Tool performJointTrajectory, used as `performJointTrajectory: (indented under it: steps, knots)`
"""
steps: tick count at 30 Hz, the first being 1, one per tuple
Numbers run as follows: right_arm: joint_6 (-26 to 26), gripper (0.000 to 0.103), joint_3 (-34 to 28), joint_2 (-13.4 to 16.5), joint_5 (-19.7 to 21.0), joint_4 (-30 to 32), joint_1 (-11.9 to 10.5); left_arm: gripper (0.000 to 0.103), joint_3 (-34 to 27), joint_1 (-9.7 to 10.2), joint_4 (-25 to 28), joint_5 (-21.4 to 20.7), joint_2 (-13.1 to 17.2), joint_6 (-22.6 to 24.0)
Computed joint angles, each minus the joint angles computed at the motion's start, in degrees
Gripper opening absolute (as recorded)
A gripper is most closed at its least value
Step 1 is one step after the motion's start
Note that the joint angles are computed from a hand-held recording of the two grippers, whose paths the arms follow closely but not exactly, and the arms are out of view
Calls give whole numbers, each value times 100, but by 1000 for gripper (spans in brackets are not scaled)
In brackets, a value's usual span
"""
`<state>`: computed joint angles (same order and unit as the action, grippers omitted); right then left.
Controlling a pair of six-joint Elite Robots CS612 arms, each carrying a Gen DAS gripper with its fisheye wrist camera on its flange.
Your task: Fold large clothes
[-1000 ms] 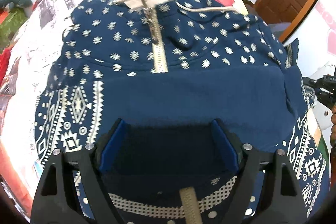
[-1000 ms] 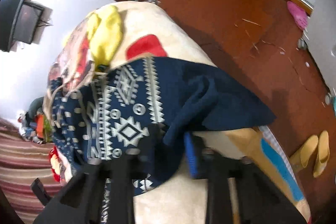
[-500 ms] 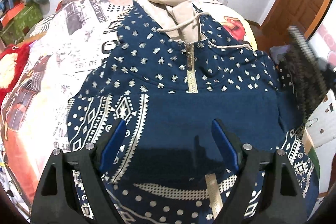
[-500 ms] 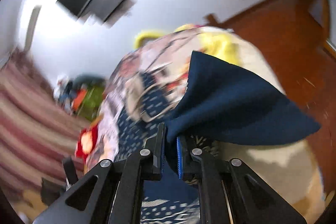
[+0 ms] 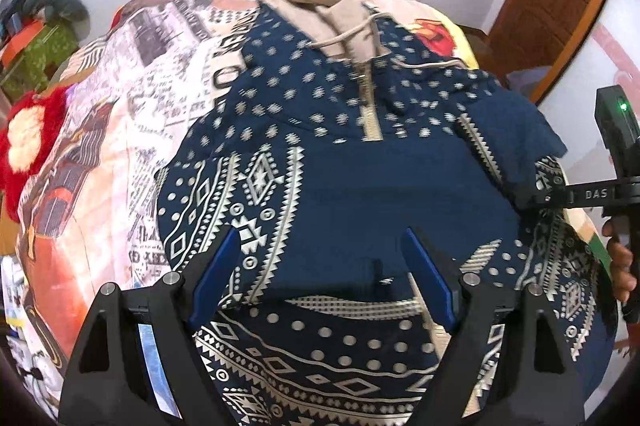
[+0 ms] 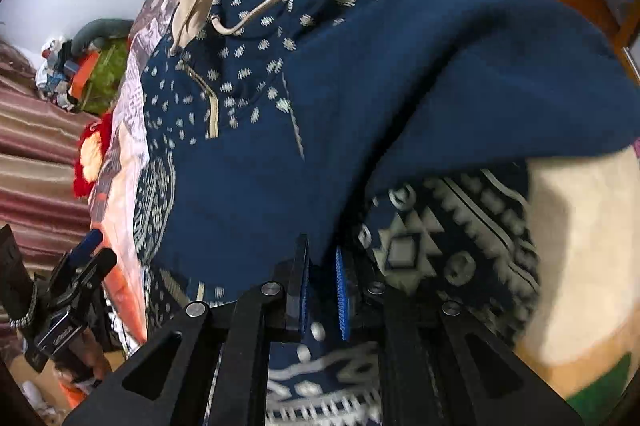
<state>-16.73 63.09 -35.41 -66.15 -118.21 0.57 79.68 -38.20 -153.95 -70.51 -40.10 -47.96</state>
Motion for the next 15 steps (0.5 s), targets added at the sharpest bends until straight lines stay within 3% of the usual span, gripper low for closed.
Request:
performJointTrajectory:
  steps: [4, 8, 15]
  knots:
    - [-312, 8, 105, -163, 171, 284, -155, 83, -268, -74, -25, 1, 58, 349]
    - [-654, 8, 405, -422, 132, -60, -276, 83, -843, -112, 91, -251, 280, 768]
    - [-559, 8, 813, -683, 334, -817, -616, 83, -2766, -139, 827, -1132, 1176, 1491]
